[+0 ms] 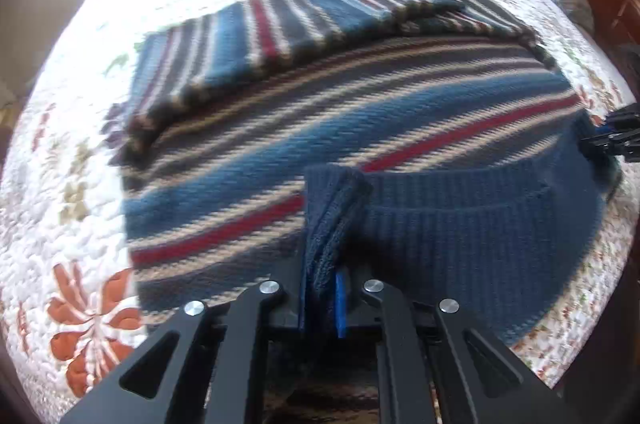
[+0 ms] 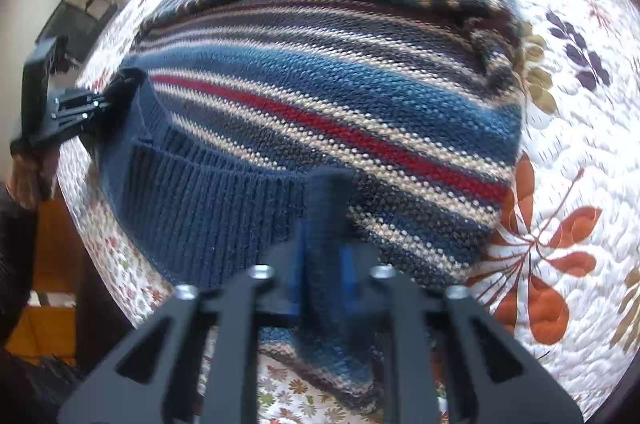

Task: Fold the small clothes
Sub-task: 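Grasp the hem with the left gripper while the right gripper grasps the hem, lifting toward the collar, then lift the ribbed hem with both grippers and fold it over onto the collar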

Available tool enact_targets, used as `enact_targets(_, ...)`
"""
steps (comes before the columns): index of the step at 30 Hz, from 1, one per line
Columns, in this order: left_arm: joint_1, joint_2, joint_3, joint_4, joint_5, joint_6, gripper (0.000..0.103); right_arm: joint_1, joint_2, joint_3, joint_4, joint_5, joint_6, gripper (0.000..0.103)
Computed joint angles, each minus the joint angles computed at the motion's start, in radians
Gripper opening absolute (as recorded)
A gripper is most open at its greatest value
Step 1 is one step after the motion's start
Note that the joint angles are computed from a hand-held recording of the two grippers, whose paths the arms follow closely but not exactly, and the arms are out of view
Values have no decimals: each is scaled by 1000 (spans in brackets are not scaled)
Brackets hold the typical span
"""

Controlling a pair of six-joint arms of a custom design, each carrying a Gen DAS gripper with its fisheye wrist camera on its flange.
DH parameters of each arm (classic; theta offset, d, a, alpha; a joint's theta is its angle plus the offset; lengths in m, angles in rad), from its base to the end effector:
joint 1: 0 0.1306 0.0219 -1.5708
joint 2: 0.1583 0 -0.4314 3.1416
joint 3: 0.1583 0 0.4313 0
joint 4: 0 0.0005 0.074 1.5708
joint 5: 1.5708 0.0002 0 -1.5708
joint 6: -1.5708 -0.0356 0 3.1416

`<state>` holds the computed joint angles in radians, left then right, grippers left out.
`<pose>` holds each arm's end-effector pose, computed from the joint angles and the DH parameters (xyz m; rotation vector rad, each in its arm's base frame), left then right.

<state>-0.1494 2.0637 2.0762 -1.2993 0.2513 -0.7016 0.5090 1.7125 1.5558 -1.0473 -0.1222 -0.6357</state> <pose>0.7352 -0.1201 0.3749 1.1985 2.5224 -0.2305 0.5347 0.3028 0.3733 0.1491 2.8632 0.4354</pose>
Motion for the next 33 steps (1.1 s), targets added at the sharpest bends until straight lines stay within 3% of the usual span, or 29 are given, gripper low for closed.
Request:
enact_targets(7, 32, -24, -26, 11, 63, 65, 10, 6, -48, -60, 49, 25, -56, 9)
enact_targets(12, 37, -27, -64, 39, 52, 84, 10, 8, -38, -74, 46, 20, -85, 9)
enact_targets(20, 36, 3, -3, -35, 49, 131, 10, 11, -32, -54, 18, 27, -91, 9)
enact_targets(26, 36, -14, -21, -15, 42, 170, 10, 3, -51, -66, 42, 20, -113, 9)
enact_targets(30, 44, -9, 31, -16, 72, 213, 10, -17, -86, -53, 75, 20, -111, 9)
enact_targets(33, 46, 27, 136, -35, 103, 255, 10, -37, -81, 9, 64, 54, -82, 9)
